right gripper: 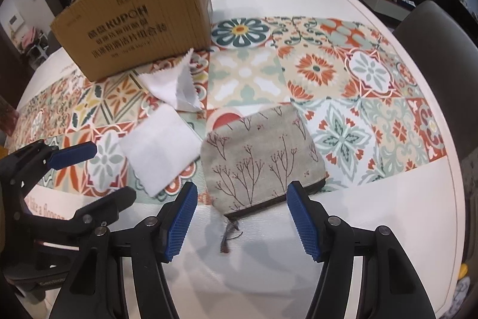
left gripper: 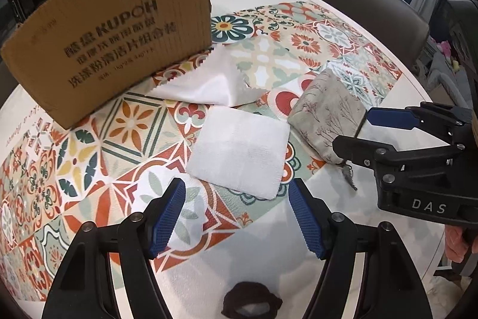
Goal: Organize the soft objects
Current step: 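Move both tools back toward the white cloth and beige floral pouch, then close the left tool on the white cloth while the right tool reaches the floral pouch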
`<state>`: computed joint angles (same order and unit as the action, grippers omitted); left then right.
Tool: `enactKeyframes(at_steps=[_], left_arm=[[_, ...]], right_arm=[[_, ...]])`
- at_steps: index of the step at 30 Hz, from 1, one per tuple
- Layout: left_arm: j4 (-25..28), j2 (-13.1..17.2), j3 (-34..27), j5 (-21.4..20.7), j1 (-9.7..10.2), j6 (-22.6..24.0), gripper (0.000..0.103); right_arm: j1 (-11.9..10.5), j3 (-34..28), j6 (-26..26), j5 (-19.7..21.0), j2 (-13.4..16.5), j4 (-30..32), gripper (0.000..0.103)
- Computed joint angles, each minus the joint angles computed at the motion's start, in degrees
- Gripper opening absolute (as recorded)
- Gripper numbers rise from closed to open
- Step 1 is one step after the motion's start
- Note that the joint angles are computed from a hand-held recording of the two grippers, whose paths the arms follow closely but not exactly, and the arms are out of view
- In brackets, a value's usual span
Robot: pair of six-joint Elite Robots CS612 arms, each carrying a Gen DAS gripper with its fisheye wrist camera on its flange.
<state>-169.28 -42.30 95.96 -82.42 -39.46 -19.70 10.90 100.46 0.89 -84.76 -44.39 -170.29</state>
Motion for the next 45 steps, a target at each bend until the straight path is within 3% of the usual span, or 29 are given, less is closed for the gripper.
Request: enactKeyframes(at_steps=[7,11,20,25,35,36,38,40,44,45], left_arm=[[1.29,1.07,-1.45,-0.23,0.15,-0.14,0.071],[1.27,1.77,-2.16,-0.59,0.39,0.92,0.071],[1.09,3.06,-3.72,-1.8,0.66,6.99,0.073],[1.8,3.73,-4.64,-3.39,1.12,6.28,0.074],[-0.57,4.07,-4.0,-2.55,0.84,6.57,0.074],[-0.86,4.09,-3.89,-2.33,0.77,6.41,0.073],[-1.12,3.91,-3.55,-1.83,0.62,5.98,0.053],[-1.13,3.74,-3.18,1.99,-0.03,5.01,0.043],[-0.83,3.64,-3.25,2.34,-0.07,3.56,0.02],[-0.62,3.59,-3.28,2.21,-0.04,3.1,0.018]], right_arm=[[-0.51,-1.08,-1.3,2.09,0.58,3.42,0.063],[0.15,-1.62,-3.27,-0.61,0.94,3.77,0.065],[0.38,-2.91,-7.99,-2.01,1.9,5.6,0.065],[0.53,-3.21,-8.14,-2.82,2.35,4.87,0.065],[0.67,-2.53,-7.59,-3.43,2.64,1.7,0.065],[0.71,-2.48,-7.64,-3.54,2.66,1.49,0.065],[0.74,-2.4,-7.46,-3.62,2.64,1.25,0.064],[0.82,-2.31,-7.64,-3.66,2.62,1.0,0.063],[0.93,-2.08,-8.58,-2.94,2.5,0.58,0.051],[0.86,-2.01,-8.56,-2.2,2.41,0.59,0.045]])
